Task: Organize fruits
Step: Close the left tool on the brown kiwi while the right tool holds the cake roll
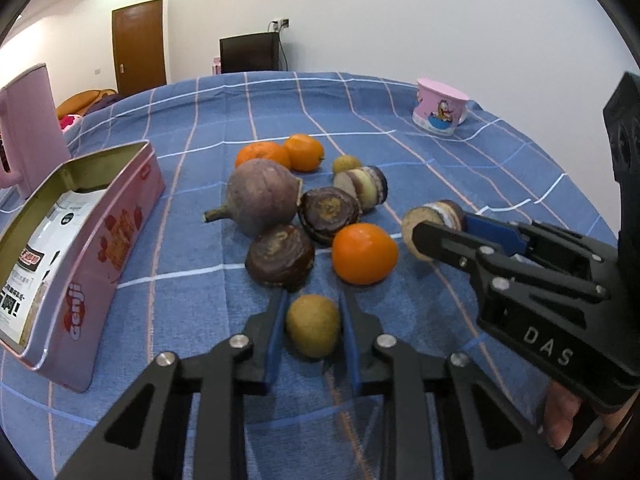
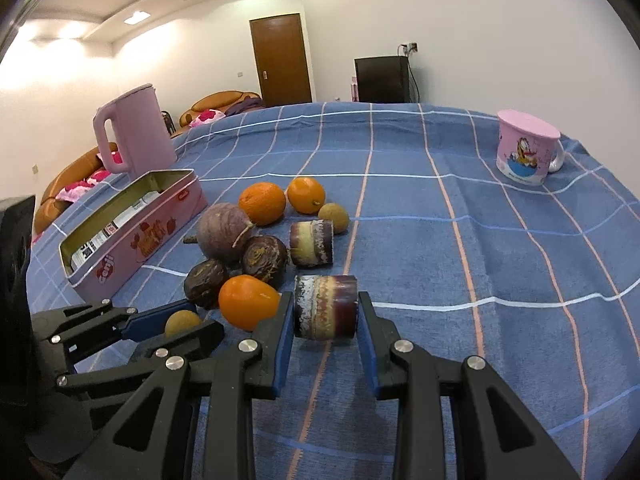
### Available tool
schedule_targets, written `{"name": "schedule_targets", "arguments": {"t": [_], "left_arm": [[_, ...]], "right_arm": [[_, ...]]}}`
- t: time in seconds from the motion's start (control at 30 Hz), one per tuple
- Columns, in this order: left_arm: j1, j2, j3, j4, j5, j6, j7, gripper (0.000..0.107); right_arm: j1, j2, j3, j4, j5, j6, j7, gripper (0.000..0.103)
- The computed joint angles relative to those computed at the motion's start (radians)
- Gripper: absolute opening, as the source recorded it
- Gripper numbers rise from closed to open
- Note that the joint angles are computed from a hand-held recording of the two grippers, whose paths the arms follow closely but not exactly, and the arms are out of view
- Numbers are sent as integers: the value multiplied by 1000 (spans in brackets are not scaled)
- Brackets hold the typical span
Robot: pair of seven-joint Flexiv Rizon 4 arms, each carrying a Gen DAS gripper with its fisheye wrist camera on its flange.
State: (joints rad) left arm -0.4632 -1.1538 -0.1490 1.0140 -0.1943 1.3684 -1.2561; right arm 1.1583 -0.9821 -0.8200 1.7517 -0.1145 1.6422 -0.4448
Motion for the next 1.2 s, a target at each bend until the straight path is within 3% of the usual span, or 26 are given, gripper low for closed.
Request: {"name": "schedule_targets", "arguments": {"t": [0.43,0.77,1.2], "left_arm": [[35,11,-47,55,-18,83,24,27],[7,17,-8,78,6,210,14,27],[-12,25,29,99,15,301,6,27]], "right_arm": [[49,-41,-59,11,42,44,-26,31],[89,-85,-98,10,137,94,-88,31],[122,-127,-133,8,216,126,-146,31]]}}
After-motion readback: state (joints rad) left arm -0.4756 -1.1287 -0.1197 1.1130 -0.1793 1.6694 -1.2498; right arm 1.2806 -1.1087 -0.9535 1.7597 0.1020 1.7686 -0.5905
